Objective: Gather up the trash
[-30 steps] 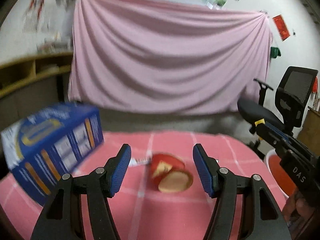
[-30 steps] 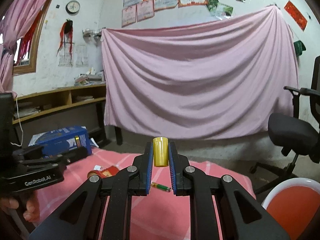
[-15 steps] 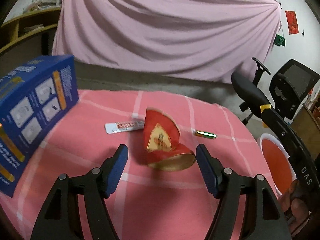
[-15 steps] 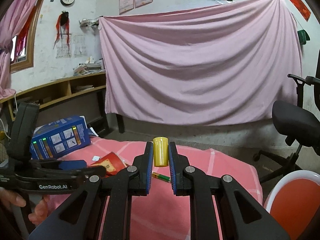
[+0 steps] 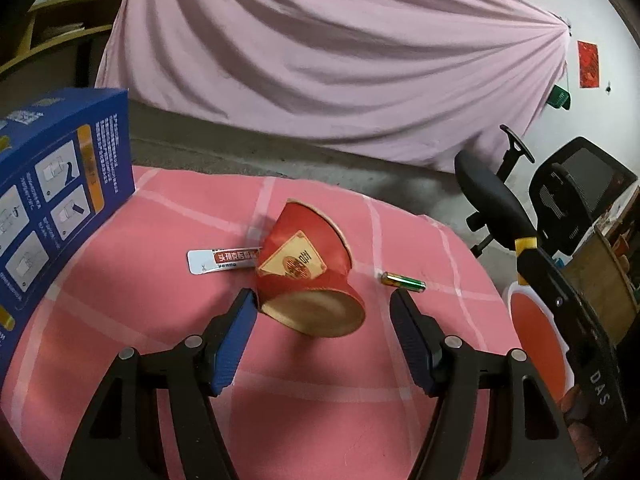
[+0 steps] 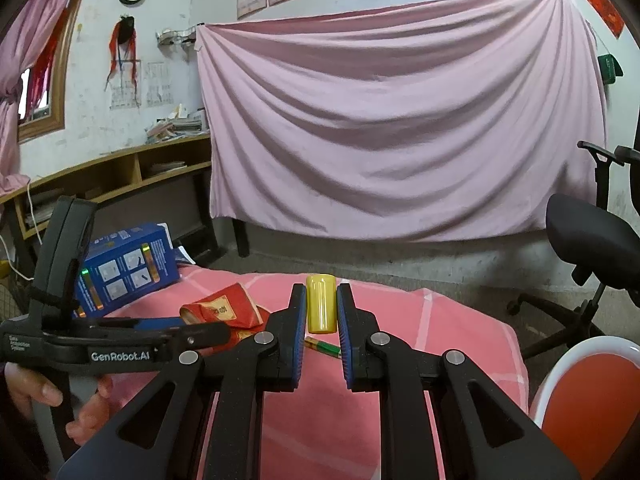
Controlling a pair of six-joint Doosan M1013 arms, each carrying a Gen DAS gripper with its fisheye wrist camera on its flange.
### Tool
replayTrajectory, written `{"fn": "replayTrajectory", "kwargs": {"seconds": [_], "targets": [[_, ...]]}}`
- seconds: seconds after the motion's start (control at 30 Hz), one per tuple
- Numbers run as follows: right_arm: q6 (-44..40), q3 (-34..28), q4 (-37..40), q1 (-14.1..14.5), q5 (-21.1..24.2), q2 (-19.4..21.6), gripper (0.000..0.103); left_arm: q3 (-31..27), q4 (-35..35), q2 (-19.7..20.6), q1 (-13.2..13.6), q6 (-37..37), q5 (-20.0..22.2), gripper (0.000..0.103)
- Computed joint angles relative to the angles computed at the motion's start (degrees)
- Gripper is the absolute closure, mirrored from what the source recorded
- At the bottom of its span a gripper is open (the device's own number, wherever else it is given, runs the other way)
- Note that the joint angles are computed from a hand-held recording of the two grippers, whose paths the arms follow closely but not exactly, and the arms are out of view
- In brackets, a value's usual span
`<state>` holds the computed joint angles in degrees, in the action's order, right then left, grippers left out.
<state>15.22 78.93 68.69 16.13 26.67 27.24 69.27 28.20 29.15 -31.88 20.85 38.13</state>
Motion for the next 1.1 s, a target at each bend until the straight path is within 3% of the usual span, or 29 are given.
{"fn": "replayTrajectory", "kwargs": {"seconds": [0.1,0.17,0.37,0.5,0.63,0.8,0.97,1.1], "targets": [[5.45,-1.17,-5.36,0.14,0.74,0.62,0.090,0.31,-1.05,0.01,0.50,-0.60,-0.86,0.041],[9.73,-2.17,-9.65,0.28,1.52,1.14,0.090,0.36,-1.34,0.09,0.60,-0.59,-1.18,0.055],[16.47,-3.68,-16.40,0.33,3.32,1.88,0.090,0.99,0.38,-0.29,0.33,-0.76,-1.77,0.055],[14.60,-3.25,-14.26,0.04,3.21,1.65,0.090,2.07,6.17,-0.89,-0.55,-4.82,-2.53,0.055],[6.33,-1.18,-5.19,-0.51,1.62,0.63,0.090,4.78,23.30,-2.31,-2.92,-17.61,-2.27,0.055],[-11.61,2.71,13.95,-1.47,-0.04,-1.49,0.090,6.71,44.90,-3.20,-6.75,-30.10,2.73,0.055],[-34.83,7.63,37.81,-3.11,-0.06,-4.48,0.090,6.14,55.75,-2.82,-9.50,-34.77,6.10,0.055],[-45.55,9.98,50.77,-4.99,1.60,-5.96,0.090,4.63,61.02,-1.94,-11.11,-36.96,6.04,0.055]]}}
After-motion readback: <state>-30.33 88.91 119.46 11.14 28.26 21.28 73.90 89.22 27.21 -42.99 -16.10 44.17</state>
